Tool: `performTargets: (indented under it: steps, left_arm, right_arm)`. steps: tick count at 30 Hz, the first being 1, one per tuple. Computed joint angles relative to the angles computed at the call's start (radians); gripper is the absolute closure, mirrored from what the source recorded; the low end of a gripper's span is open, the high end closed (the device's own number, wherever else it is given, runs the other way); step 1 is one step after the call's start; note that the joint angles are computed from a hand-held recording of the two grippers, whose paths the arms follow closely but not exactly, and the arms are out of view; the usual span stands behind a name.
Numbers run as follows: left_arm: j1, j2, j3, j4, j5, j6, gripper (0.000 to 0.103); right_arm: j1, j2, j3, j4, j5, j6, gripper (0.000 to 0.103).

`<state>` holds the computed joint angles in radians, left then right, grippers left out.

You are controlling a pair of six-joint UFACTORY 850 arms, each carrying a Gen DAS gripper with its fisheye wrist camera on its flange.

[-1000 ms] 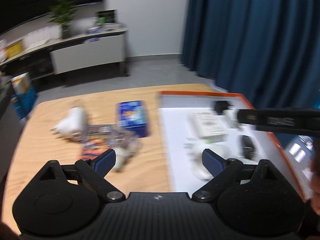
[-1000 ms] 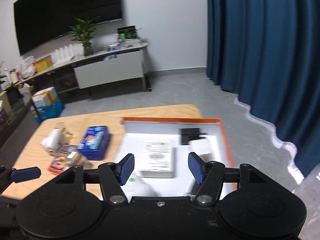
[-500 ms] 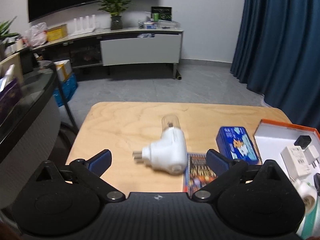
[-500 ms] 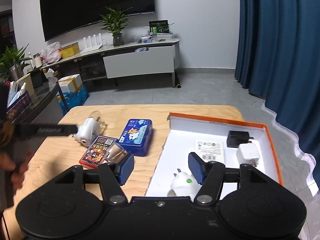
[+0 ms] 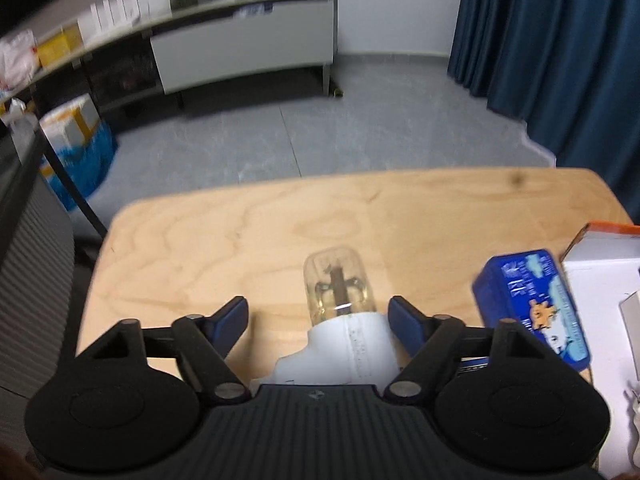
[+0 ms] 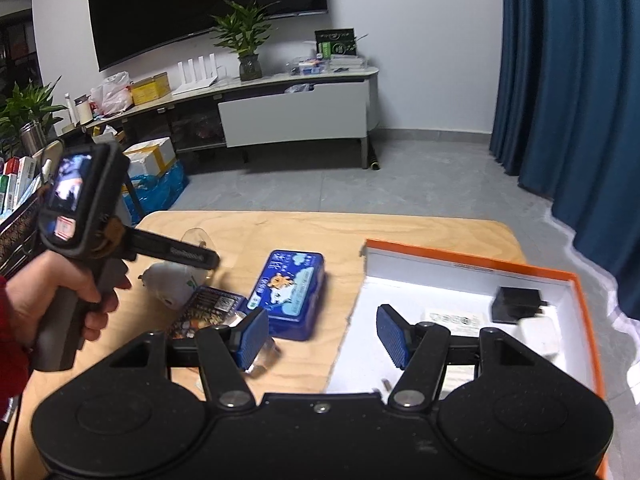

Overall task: Organize rigid objects
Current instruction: 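Move the left tool to the white plug adapter while the right tool withdraws from the box, then lift the glass-topped white plug heater with the left tool while the right tool lifts the blue tin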

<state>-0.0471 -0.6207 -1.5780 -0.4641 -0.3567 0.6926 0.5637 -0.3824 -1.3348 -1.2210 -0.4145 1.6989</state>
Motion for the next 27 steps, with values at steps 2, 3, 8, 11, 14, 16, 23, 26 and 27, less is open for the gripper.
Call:
performTargets:
  steps: [2, 3, 8, 11, 14, 16, 23, 26, 27]
  left_arm:
    - [0.005, -0.010, -0.009, -0.009, -0.023, 0.006, 0.033]
    - [0.004, 0.001, 0.012, -0.033, 0.003, 0.045, 0.036]
    - [0.015, 0.036, 0.057, -0.166, 0.027, 0.166, 0.061]
    - [0.024, 0.069, 0.100, -0.238, 0.054, 0.226, 0.061]
    - [0.038, 0.115, 0.156, -0.354, 0.079, 0.334, 0.062]
    - [0.046, 0.140, 0.181, -0.436, 0.083, 0.395, 0.062]
    - [0.065, 0.188, 0.245, -0.676, 0.091, 0.591, 0.063]
    - [0.071, 0.225, 0.284, -0.788, 0.090, 0.687, 0.063]
    - [0.071, 0.236, 0.293, -0.810, 0.085, 0.702, 0.063]
  right_arm:
    - [-0.009, -0.034, -0.042, 0.044, 0.009, -0.052, 0.031]
    - [-0.014, -0.050, -0.064, 0.076, 0.014, -0.086, 0.031]
    - [-0.038, -0.152, -0.201, 0.332, 0.032, -0.310, 0.021]
    - [-0.041, -0.227, -0.303, 0.488, 0.005, -0.480, 0.020]
    - [-0.042, -0.309, -0.414, 0.598, -0.059, -0.597, 0.020]
    - [-0.038, -0.365, -0.489, 0.611, -0.126, -0.622, 0.020]
    - [-0.045, -0.462, -0.615, 0.673, -0.215, -0.676, 0.027]
    - [-0.031, -0.403, -0.532, 0.545, -0.162, -0.549, 0.027]
    - [-0.027, -0.380, -0.506, 0.502, -0.149, -0.504, 0.027]
